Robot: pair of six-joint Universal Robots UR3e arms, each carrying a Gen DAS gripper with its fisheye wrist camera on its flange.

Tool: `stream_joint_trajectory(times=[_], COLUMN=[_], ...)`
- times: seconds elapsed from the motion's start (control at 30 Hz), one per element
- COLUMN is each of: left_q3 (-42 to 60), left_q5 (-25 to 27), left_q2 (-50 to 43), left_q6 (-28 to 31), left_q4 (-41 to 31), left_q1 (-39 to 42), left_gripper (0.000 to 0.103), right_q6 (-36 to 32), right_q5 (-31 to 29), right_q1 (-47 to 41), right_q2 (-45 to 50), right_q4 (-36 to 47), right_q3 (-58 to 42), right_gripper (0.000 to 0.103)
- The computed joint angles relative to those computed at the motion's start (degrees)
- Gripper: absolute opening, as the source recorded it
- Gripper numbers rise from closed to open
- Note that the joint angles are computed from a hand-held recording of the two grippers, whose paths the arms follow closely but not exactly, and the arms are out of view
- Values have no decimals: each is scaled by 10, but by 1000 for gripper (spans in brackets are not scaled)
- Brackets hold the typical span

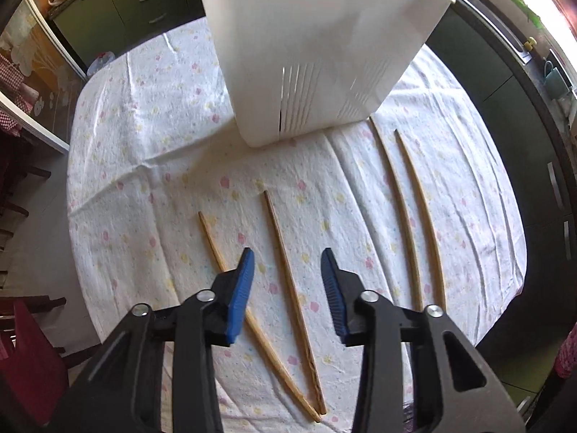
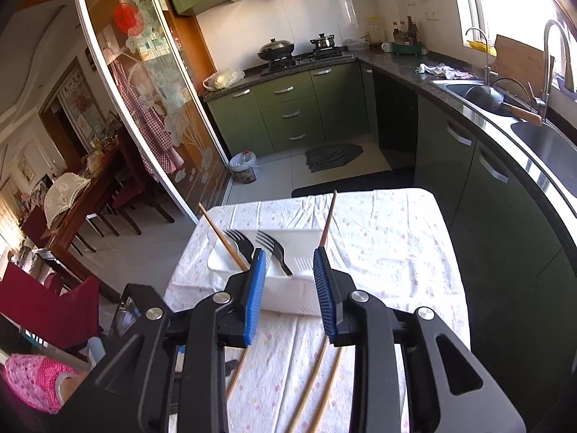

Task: Organize utensils
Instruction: 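Lower both tools to the table and close each on a wooden chopstick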

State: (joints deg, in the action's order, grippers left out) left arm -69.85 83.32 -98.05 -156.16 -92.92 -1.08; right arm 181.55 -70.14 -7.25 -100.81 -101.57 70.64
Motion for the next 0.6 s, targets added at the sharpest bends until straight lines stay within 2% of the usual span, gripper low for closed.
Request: stream_joint_trajectory(times=[0.03,0.23,0.6], left_q3=[0,-13,3], left_q5=[5,30,56], left_q2=[-11,-45,-75], left_q6=[-8,-49,-84], left_q4=[-6,2,19], left_q1=[-3,-15,-61], left_gripper=[21,21,19], right_q6=[-10,-60,-47], right_q5=[4,22,-59], right_q1=[-5,-21,36], right_q2=[-13,-69,-10], right_q4=[16,99,93], right_q3=[13,85,132], right_gripper=[28,28,28])
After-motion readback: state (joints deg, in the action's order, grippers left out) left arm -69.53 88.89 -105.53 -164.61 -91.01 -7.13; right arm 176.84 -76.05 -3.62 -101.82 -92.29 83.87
